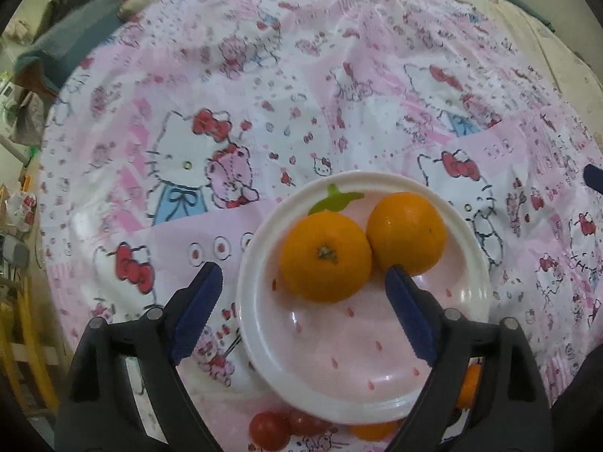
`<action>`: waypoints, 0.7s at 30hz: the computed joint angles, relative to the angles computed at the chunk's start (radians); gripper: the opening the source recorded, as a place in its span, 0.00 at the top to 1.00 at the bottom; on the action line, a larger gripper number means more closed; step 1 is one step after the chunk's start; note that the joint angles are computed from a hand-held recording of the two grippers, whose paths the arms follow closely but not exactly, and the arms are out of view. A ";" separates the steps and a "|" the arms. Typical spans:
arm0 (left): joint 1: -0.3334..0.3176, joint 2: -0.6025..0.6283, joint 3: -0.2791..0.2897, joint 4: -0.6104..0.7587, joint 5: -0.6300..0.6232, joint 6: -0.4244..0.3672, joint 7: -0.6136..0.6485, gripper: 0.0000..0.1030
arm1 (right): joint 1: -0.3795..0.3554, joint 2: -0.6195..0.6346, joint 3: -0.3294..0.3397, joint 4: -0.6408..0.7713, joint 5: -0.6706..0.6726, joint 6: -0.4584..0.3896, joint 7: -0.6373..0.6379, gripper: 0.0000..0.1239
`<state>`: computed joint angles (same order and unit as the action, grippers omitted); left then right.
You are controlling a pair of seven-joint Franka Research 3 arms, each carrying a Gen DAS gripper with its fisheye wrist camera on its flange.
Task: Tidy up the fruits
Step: 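Move the right gripper toward the dark grapes beside the plate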
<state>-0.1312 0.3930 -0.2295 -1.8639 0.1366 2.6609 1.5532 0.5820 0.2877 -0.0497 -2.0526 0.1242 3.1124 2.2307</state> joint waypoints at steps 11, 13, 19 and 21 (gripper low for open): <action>0.003 -0.209 0.029 -0.223 0.025 0.166 -0.118 0.17 | 0.163 -0.051 -0.162 -0.046 -0.237 -0.038 0.227 0.34; 0.009 -0.244 0.020 -0.265 0.016 0.197 -0.100 0.17 | 0.167 -0.063 -0.162 -0.061 -0.278 -0.041 0.273 0.34; 0.006 -0.338 0.009 -0.363 -0.055 0.228 -0.027 0.17 | 0.161 -0.101 -0.134 -0.101 -0.397 -0.062 0.395 0.34; -0.004 -0.361 0.022 -0.390 -0.033 0.238 -0.055 0.17 | 0.175 -0.114 -0.143 -0.113 -0.465 -0.069 0.464 0.34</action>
<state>-0.1348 0.0317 -0.2078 -2.2538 0.1032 2.8985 1.4985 0.7575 0.1737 -0.1930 -2.1655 -0.3404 3.0436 2.6949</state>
